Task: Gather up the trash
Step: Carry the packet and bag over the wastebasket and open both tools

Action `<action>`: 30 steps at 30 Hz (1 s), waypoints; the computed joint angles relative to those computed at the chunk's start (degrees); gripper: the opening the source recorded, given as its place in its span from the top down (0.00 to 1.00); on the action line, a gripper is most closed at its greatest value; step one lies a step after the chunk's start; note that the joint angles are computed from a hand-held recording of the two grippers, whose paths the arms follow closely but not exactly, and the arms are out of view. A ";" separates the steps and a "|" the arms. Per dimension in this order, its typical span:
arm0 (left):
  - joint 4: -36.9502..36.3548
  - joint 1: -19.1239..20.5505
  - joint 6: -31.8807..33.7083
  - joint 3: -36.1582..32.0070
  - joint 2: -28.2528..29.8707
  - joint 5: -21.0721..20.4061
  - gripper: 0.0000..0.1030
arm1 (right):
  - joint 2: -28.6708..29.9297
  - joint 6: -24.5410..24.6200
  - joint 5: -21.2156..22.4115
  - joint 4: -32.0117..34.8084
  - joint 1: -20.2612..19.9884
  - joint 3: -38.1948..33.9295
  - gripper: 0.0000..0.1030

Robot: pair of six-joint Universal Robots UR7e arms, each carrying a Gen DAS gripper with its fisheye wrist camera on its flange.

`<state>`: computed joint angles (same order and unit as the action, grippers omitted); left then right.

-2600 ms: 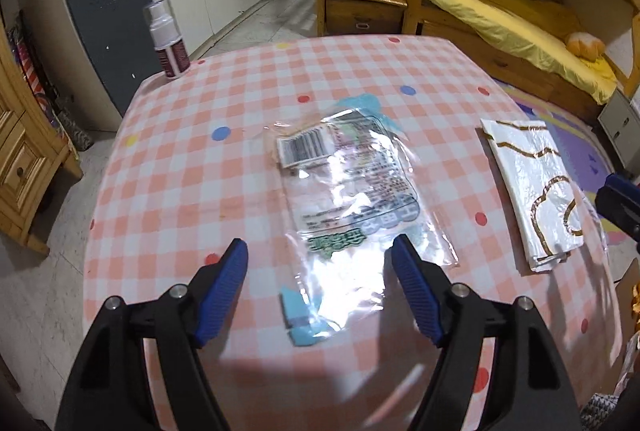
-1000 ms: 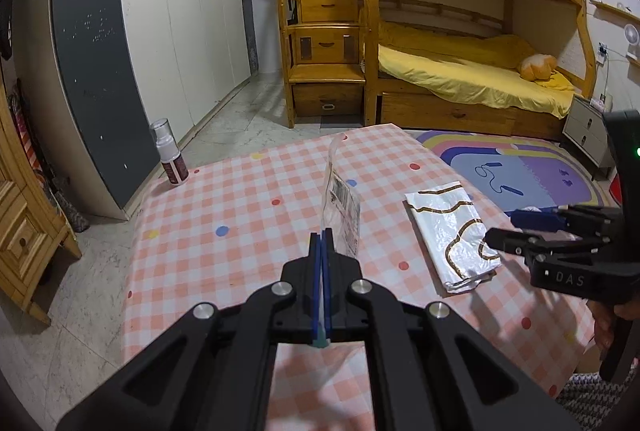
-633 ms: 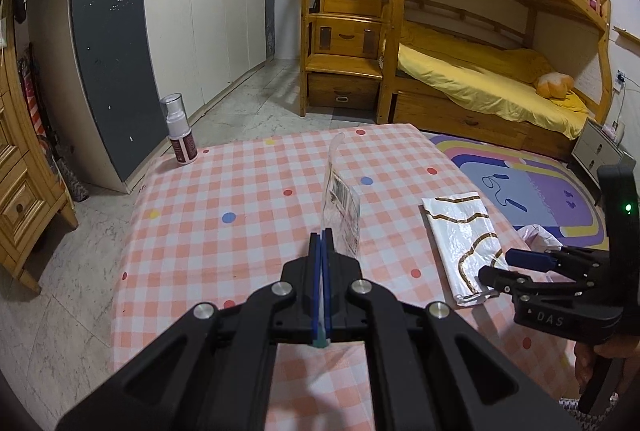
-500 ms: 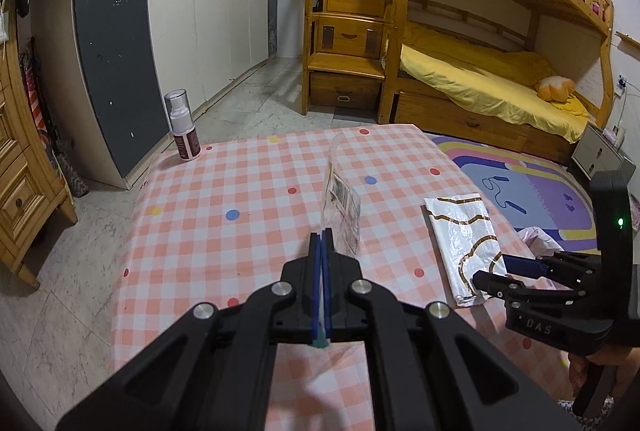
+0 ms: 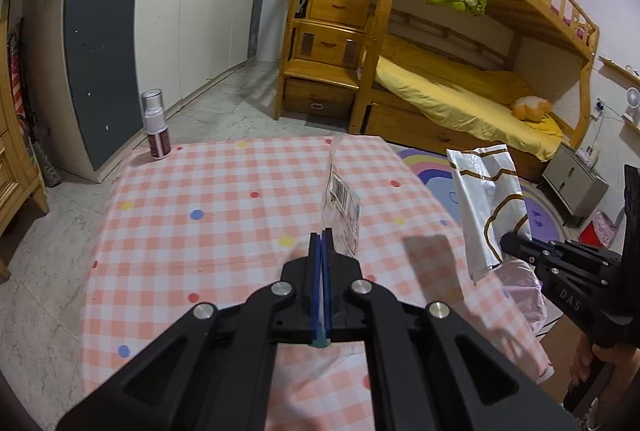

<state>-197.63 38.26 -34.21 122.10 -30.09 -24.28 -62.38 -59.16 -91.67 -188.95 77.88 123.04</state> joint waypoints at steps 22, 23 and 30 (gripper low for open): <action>1.13 -0.32 20.33 -26.57 16.90 -10.66 1.00 | -6.04 7.50 -1.85 0.53 -11.20 -5.07 0.98; 1.86 -0.20 21.09 -28.30 17.89 -11.61 1.00 | -5.92 8.11 -2.29 0.88 -11.66 -5.60 0.98; 10.17 1.98 23.02 -40.73 24.21 -19.28 1.00 | -5.07 12.27 -3.77 3.97 -15.17 -10.36 0.97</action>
